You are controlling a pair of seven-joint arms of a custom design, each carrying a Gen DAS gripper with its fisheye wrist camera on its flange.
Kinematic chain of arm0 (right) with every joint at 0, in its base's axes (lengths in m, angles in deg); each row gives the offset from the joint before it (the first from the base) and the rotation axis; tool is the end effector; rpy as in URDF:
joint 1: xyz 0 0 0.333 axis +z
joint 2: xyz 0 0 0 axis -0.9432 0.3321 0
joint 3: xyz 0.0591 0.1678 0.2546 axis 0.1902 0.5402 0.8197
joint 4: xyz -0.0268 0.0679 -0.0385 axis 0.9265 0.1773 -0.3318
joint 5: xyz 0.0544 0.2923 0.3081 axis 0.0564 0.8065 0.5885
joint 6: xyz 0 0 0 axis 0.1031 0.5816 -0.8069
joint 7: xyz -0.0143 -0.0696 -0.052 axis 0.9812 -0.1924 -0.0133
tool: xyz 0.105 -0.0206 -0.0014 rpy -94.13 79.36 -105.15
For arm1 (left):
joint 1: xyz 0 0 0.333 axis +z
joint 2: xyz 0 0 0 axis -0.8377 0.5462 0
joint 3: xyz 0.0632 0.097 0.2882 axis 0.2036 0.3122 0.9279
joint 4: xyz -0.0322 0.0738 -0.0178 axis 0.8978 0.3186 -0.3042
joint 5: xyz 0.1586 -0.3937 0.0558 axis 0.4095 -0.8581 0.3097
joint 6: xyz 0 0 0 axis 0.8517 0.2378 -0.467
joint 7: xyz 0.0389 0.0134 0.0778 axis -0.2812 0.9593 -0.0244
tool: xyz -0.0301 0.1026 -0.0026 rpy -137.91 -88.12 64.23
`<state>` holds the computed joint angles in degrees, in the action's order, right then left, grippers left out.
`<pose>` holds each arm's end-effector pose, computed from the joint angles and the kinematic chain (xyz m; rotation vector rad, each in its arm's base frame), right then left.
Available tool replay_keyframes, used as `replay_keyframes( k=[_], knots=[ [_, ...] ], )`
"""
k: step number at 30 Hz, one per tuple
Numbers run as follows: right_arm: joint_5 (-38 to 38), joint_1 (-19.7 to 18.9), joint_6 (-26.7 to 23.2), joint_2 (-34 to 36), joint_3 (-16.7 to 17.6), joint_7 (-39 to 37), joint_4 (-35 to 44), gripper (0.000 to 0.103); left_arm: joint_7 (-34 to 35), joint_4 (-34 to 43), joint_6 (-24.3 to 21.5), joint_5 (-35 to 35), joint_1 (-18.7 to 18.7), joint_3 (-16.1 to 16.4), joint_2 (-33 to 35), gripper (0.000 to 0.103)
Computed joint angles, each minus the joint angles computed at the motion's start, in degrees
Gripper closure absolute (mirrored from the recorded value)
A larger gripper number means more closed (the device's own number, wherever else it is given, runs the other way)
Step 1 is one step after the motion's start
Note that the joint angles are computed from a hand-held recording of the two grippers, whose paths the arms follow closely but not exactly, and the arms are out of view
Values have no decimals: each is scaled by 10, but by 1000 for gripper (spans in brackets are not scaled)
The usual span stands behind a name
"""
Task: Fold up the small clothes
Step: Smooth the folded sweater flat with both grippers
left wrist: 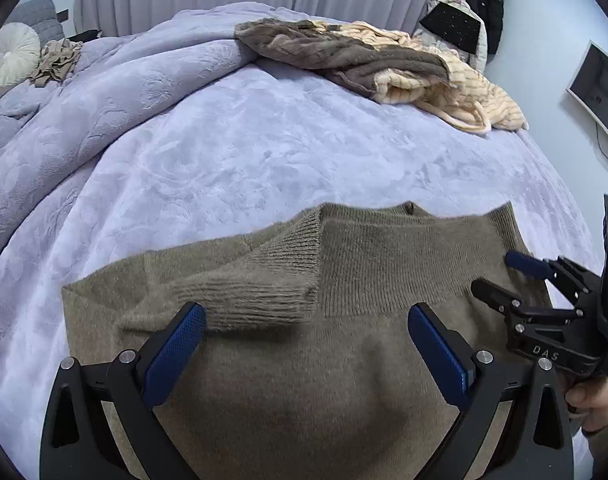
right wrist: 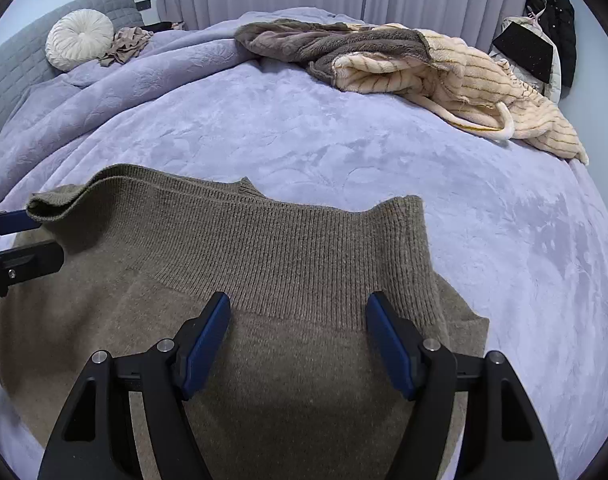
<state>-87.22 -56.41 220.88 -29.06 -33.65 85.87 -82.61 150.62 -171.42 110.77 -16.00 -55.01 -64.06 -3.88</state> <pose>0.6395 0.1784 0.5106 -1.7785 2.0735 -0.6811 0.7199 -0.0914 0.5161 -1.4974 2.4722 -0.9181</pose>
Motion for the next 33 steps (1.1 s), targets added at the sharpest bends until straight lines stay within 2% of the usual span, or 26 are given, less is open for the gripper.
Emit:
replay_keyframes(
  k=[2,5,7,9,11,13,15,17,20,24,25,28,30,33],
  knots=[
    [-6,-2,-5,6,-3,6,5,29,-19,7,21,-9,2,3,6,1],
    [-7,-7,-36,24,-10,19,23,29,-126,38,44,95,-27,37,40,1],
    [17,-16,-18,16,-13,30,11,29,-173,61,27,122,-23,46,59,1],
    [-4,-13,-23,5,-14,64,5,29,-192,47,41,115,-6,42,48,1],
    [-40,-7,-16,-12,-12,92,-11,29,-180,18,66,80,16,29,24,1],
    [-34,-8,-2,-22,-6,89,-23,29,-161,6,65,59,25,20,12,1],
    [-25,-8,4,-24,-1,79,-29,29,-136,13,41,88,12,17,14,1],
    [-26,-5,-6,-22,2,73,-25,29,-112,-15,69,132,-7,20,-4,1],
    [-33,-1,-2,-37,6,68,-43,29,-6,-64,84,40,19,-3,-53,1],
    [-32,-3,3,-48,7,58,-60,29,46,-79,79,-31,27,6,-77,1],
    [-28,-4,4,-48,7,54,-60,29,36,-74,79,-16,21,11,-72,1],
    [-18,-9,-4,-30,4,44,-43,29,-42,-41,91,132,-21,34,-28,1],
    [-13,-10,-9,-18,2,39,-29,29,-65,-4,65,193,-36,40,10,1],
    [-14,-9,-11,-12,0,37,-21,29,-50,39,42,183,-27,28,47,1]
  ],
)
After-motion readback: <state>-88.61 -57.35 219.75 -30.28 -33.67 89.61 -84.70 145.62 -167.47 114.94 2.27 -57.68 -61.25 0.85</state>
